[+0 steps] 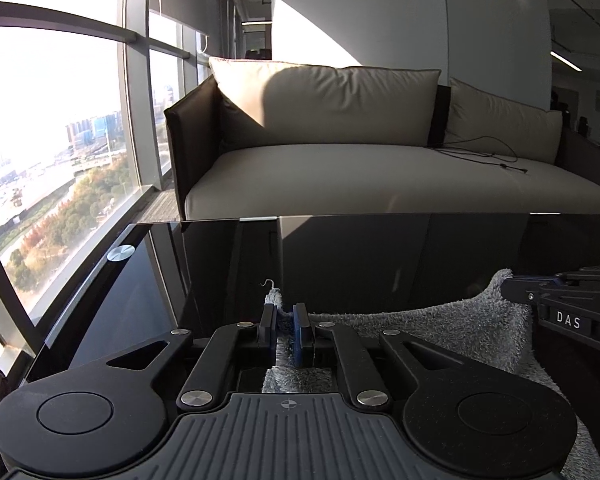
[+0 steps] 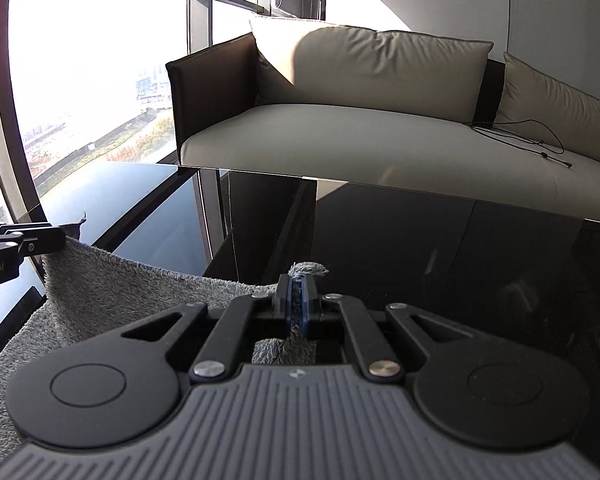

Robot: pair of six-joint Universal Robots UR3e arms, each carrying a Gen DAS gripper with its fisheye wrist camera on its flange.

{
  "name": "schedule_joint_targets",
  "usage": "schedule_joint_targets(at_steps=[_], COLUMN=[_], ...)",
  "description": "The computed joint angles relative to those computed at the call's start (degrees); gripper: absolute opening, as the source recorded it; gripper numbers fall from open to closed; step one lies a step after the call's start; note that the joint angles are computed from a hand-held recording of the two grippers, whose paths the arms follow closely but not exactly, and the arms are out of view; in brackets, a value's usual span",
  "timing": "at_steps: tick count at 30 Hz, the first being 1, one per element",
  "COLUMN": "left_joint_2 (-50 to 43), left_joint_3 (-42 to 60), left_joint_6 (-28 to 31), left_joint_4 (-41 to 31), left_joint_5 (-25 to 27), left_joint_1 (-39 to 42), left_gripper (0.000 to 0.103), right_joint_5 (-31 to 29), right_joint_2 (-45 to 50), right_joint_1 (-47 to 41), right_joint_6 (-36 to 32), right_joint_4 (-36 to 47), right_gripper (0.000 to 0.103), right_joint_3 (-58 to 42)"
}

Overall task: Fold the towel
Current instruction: 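Lower the hanging towel onto the table with both grippers, laying it flat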

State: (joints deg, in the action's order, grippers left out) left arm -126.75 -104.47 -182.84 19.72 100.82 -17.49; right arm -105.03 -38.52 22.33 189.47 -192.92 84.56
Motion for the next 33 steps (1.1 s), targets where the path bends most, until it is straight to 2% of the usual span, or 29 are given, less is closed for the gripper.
schedule_joint_targets(at_steps=[2,3,5,7,8,11,14,18,21,25,29,33], left_joint_2=[0.3,0.5,1.2,1.6,1.9,3.3,6.1,6.9,8.7,10.3,10.6,9.8], left_joint_3=[-0.4,-0.7,-1.3,-1.5,-1.7,-2.6,-4.3,-5.5,-8.7,-11.9,-13.2,-13.2], left_joint_6=[-0.3,-0.6,-0.5,-0.8,-0.8,-0.8,-1.0,2.4,2.5,1.9,2.4,3.2], left_joint_4=[0.1,0.3,0.2,-0.1,0.0,-1.1,-5.4,-7.2,-6.3,-4.6,-4.2,-4.6], left_joint_5=[0.3,0.9,0.9,2.0,1.9,1.8,-0.3,1.9,1.1,0.5,0.3,-0.7], left_joint_1=[0.4,0.4,0.6,0.7,0.9,1.6,2.5,1.3,1.3,1.5,1.2,1.1], left_gripper=[0.017,0.023,0.026,0.042,0.043,0.043,0.042,0.040,0.039,0.039,0.039,0.028], right_joint_5=[-0.3,-0.2,-1.0,-2.5,-3.3,-4.1,-3.8,-4.1,-3.2,-3.0,-2.2,-1.1], right_joint_2=[0.1,0.1,0.1,0.4,0.3,-0.3,-1.7,-5.1,-7.3,-7.4,-7.4,-8.0], right_joint_1=[-0.1,-0.2,-0.1,0.2,0.3,0.1,-0.5,-1.2,-1.8,-2.1,-2.8,-3.1], right_joint_6=[0.2,0.2,0.0,-0.4,-0.2,0.3,0.5,1.8,2.0,1.0,2.9,3.2], right_joint_4=[0.4,0.7,1.2,1.3,1.1,-0.1,-1.8,-3.2,-6.2,-12.2,-13.2,-14.9], right_gripper=[0.004,0.005,0.011,0.019,0.023,0.030,0.032,0.037,0.040,0.051,0.052,0.053], right_joint_3=[-0.3,-0.3,-0.6,-0.8,-0.5,1.0,3.7,9.9,14.9,18.1,18.2,18.6])
